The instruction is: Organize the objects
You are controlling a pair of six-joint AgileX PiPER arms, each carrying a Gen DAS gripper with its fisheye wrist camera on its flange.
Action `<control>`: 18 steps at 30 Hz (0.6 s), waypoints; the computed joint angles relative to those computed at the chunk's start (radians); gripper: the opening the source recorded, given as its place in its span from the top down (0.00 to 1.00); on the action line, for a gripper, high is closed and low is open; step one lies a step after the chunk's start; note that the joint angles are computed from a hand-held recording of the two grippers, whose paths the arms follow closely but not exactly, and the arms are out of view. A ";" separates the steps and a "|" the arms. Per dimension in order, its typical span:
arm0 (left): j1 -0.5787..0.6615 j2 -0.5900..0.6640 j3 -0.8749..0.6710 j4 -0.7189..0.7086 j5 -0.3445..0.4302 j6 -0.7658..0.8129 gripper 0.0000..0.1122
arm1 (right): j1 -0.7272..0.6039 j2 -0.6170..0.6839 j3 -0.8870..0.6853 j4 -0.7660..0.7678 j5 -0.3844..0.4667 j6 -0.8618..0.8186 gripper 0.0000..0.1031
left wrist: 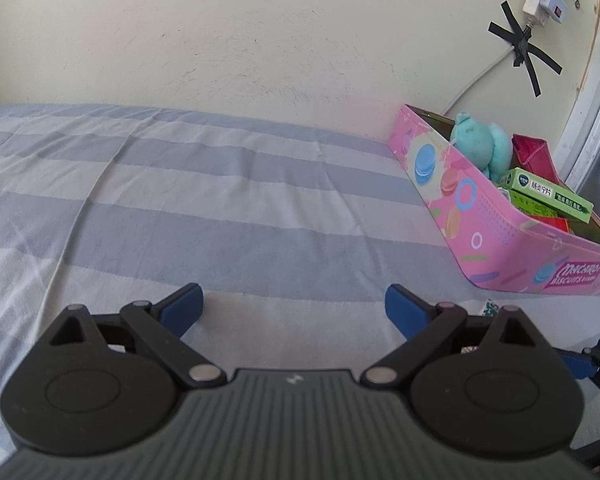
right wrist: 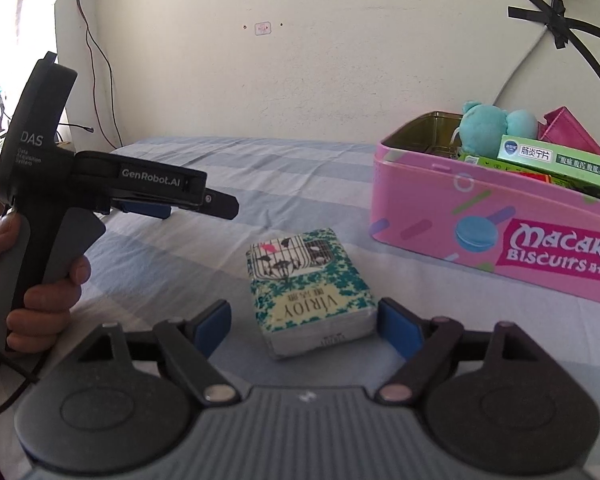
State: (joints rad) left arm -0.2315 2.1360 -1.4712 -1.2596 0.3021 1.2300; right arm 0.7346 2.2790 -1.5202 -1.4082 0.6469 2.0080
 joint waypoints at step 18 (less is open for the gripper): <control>-0.001 0.001 0.002 -0.007 -0.004 0.004 0.12 | 0.003 0.001 0.001 0.000 0.022 0.020 0.19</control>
